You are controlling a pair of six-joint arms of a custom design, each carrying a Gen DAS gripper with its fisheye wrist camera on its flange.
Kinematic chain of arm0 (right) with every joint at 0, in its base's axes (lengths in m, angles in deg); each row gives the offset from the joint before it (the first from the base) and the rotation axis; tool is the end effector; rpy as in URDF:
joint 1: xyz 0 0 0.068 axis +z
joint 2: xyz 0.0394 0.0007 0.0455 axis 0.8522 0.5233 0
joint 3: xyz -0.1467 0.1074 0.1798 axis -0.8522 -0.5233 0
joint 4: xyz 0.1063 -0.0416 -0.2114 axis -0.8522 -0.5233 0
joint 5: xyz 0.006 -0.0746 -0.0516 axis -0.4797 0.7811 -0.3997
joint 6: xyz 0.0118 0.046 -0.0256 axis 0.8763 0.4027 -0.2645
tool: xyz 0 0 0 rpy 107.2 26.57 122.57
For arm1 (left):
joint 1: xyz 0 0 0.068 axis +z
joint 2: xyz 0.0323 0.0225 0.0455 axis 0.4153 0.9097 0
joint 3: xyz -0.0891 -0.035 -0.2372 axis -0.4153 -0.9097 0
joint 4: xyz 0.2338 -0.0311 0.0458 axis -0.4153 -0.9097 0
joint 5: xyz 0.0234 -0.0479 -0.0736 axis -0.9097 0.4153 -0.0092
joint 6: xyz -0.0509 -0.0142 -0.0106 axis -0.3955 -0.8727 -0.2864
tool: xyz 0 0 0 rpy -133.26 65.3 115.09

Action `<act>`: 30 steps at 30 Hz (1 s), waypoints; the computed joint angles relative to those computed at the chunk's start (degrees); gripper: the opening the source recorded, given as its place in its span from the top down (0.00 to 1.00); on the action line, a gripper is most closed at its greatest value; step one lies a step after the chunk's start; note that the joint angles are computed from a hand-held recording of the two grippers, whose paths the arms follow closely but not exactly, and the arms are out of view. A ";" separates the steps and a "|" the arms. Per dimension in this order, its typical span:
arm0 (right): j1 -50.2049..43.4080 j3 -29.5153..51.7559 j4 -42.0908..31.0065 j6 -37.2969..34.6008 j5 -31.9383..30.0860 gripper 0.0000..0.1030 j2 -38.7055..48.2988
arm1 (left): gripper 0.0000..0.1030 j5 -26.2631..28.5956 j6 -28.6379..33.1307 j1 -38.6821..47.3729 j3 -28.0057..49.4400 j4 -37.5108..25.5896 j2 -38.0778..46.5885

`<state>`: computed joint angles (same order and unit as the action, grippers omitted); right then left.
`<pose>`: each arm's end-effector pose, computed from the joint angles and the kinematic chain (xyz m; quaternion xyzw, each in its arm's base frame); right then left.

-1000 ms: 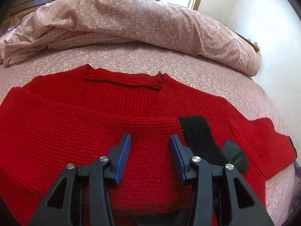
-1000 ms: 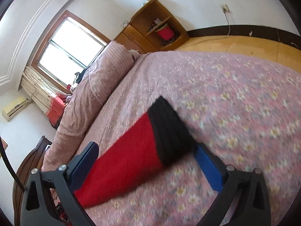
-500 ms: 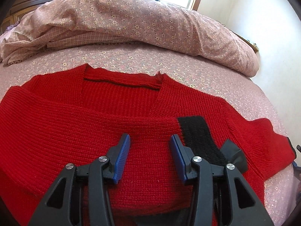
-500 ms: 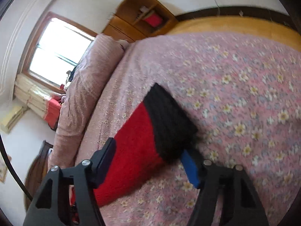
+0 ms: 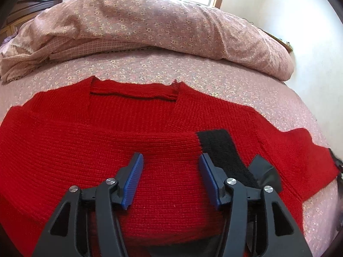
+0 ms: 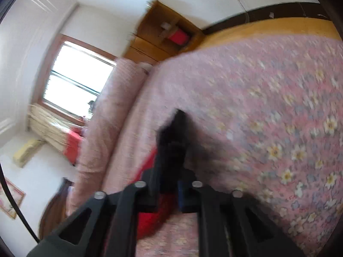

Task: Fold small clothes
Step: 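Grasp the other black-cuffed sleeve with the right tool and lift it, then lay the held sleeve across the cardigan body with the right tool, release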

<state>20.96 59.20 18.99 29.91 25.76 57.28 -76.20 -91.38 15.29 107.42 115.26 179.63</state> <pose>0.2121 -0.1295 0.0741 0.3216 0.7986 0.3386 0.3797 0.2698 -0.0421 0.0710 -0.0997 0.9229 -0.0728 0.3646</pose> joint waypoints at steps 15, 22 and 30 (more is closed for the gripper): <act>53.05 6.94 -9.43 13.04 38.25 0.89 -29.85 | 0.53 19.60 33.97 31.20 -0.51 -42.13 -47.72; 82.61 23.91 -11.28 13.04 58.41 0.89 -18.35 | 0.53 34.27 45.15 56.60 10.89 -46.43 -31.08; 97.16 54.89 -16.34 14.65 65.35 0.89 13.55 | 0.53 42.41 47.87 67.98 22.36 -50.41 -9.74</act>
